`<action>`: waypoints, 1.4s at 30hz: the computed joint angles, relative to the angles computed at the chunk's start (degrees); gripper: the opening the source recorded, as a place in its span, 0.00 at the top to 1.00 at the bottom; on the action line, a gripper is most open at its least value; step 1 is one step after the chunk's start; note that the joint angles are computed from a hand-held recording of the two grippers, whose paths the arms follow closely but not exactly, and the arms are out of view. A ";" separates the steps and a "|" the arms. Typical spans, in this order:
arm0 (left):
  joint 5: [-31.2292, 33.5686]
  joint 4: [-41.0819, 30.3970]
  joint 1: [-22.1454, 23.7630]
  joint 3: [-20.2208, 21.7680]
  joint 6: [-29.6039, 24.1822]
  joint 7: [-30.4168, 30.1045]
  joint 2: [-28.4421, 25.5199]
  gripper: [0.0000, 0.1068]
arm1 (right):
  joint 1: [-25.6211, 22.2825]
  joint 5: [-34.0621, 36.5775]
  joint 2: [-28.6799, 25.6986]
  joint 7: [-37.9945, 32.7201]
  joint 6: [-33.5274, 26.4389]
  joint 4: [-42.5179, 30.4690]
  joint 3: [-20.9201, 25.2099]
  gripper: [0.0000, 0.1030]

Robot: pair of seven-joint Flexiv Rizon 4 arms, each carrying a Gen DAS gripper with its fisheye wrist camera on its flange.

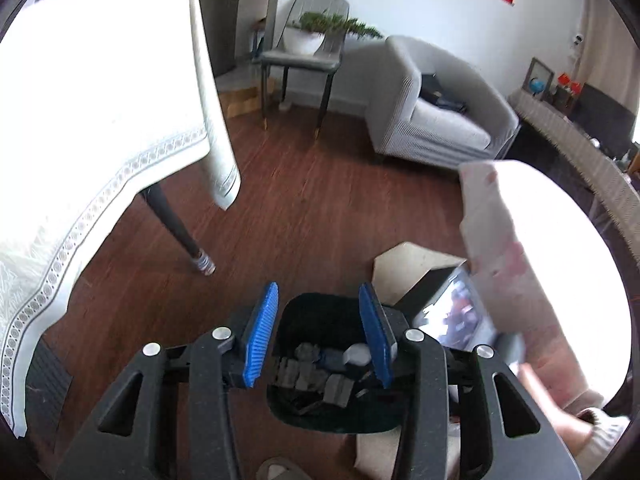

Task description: Collect trash

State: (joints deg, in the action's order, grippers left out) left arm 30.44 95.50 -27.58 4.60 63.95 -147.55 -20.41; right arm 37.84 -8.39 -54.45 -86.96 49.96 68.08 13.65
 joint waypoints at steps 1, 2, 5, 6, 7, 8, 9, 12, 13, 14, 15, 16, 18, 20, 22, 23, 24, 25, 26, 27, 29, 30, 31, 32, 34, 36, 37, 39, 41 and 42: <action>0.42 -0.22 -0.24 0.14 0.00 -0.25 0.19 0.58 | 0.05 -0.02 -0.07 0.13 0.05 0.16 -0.12 0.50; 1.19 -0.51 -0.67 0.39 -0.16 -0.73 0.44 0.58 | 0.03 -0.05 -0.05 0.08 -0.01 0.35 -0.12 0.49; 2.54 -1.13 -1.07 0.47 -0.72 -1.75 0.90 0.58 | 0.00 -0.37 0.12 -0.25 -0.06 0.90 -0.24 0.49; 2.91 -1.31 -1.13 0.47 -0.95 -2.11 1.11 0.58 | 0.04 -0.47 0.33 -0.24 0.15 1.22 -0.29 0.49; 3.31 -1.54 -1.18 0.44 -1.17 -2.49 1.22 0.58 | 0.09 -0.59 0.75 -0.20 0.80 1.82 -0.38 0.49; 3.98 -1.88 -1.38 0.51 -1.49 -3.07 1.45 0.58 | 0.01 -0.66 1.10 -0.31 1.47 2.26 -0.34 0.49; 4.67 -2.18 -1.53 0.51 -1.80 -3.56 1.68 0.58 | -0.06 -0.71 1.56 -0.40 2.33 2.90 -0.27 0.49; 6.44 -2.95 -1.71 0.15 -2.50 -4.64 2.51 0.58 | -0.57 -0.70 3.85 -0.99 5.22 5.31 0.28 0.49; 7.07 -3.26 -1.72 0.03 -2.48 -5.17 2.67 0.58 | -0.67 -0.71 4.79 -0.96 6.37 6.28 0.37 0.49; 7.71 -3.49 -1.74 -0.05 -2.38 -5.79 2.85 0.58 | -0.90 -0.69 5.41 -1.10 7.09 6.81 0.57 0.49; 8.30 -3.68 -1.80 -0.16 -2.34 -6.44 3.00 0.58 | -1.07 -0.66 6.20 -1.13 7.98 7.59 0.74 0.49; 8.72 -4.09 -1.89 -0.37 -2.58 -6.88 3.02 0.58 | -1.23 -0.70 7.29 -1.13 9.24 8.75 0.79 0.49; 9.59 -5.23 -2.09 -0.74 -3.34 -7.32 2.89 0.58 | -1.42 -1.13 8.93 -1.08 10.94 10.44 0.72 0.49; 10.55 -6.41 -2.43 -1.04 -4.17 -7.48 2.73 0.58 | -1.83 -1.51 10.91 -0.92 12.96 12.32 0.60 0.49; 11.37 -7.46 -2.76 -1.30 -4.72 -7.79 2.48 0.56 | -2.39 -1.70 12.57 -0.54 14.89 13.84 0.58 0.49; 11.63 -8.04 -2.87 -1.46 -4.89 -7.80 2.30 0.55 | -2.58 -1.87 13.40 -0.16 15.74 14.65 0.45 0.49; 11.92 -8.43 -3.03 -1.50 -5.08 -7.91 2.24 0.54 | -2.85 -2.02 14.13 0.14 16.54 15.38 0.38 0.49; 12.30 -8.78 -3.23 -1.50 -5.26 -8.15 2.18 0.53 | -3.21 -2.15 15.09 0.44 17.62 16.38 0.28 0.49; 12.50 -9.25 -3.35 -1.59 -5.39 -8.20 2.00 0.52 | -3.41 -2.35 15.72 0.80 18.25 16.97 0.23 0.49; 12.48 -9.78 -3.42 -1.75 -5.65 -8.00 1.71 0.51 | -3.71 -2.55 16.34 1.06 18.89 17.58 0.17 0.49; 12.45 -10.38 -3.65 -1.89 -5.99 -7.60 1.43 0.46 | -4.21 -3.00 17.84 1.82 20.36 19.12 -0.13 0.49; 12.52 -10.89 -3.81 -1.90 -6.19 -7.58 1.07 0.45 | -4.36 -3.40 18.56 2.30 21.15 19.94 -0.51 0.49; 12.56 -11.70 -4.09 -1.94 -6.78 -7.41 0.58 0.43 | -4.34 -4.01 19.26 2.93 21.97 20.81 -1.11 0.49; 12.76 -12.11 -4.45 -1.82 -7.30 -7.36 0.42 0.41 | -4.32 -4.65 19.90 3.63 22.73 21.68 -1.68 0.49; 13.90 -14.15 -5.58 -1.55 -9.56 -7.18 -0.50 0.35 | -4.46 -5.64 21.15 5.20 24.13 23.34 -2.51 0.49; 14.58 -15.88 -6.51 -1.58 -11.49 -6.60 -1.41 0.28 | -4.79 -6.81 22.65 6.79 25.82 25.39 -3.59 0.49; 14.60 -16.41 -6.75 -1.64 -11.75 -6.48 -1.76 0.23 | -4.95 -7.49 23.35 7.56 26.51 26.35 -4.14 0.49; 15.22 -17.85 -7.54 -1.49 -12.57 -6.17 -2.60 0.19 | -4.91 -9.23 25.03 10.01 28.56 28.89 -6.17 0.47; 16.58 -19.89 -8.92 -1.10 -14.85 -5.71 -3.67 0.13 | -4.63 -11.44 26.71 13.15 30.87 31.41 -8.77 0.43; 16.85 -20.59 -9.20 -1.11 -15.02 -5.36 -4.15 0.11 | -4.65 -12.48 27.38 14.58 31.97 32.50 -9.85 0.42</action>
State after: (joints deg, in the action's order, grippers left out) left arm 47.29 74.91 -36.78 3.49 48.93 -152.92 -24.56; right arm 33.19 -20.86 -27.07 -72.39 81.93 100.57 3.80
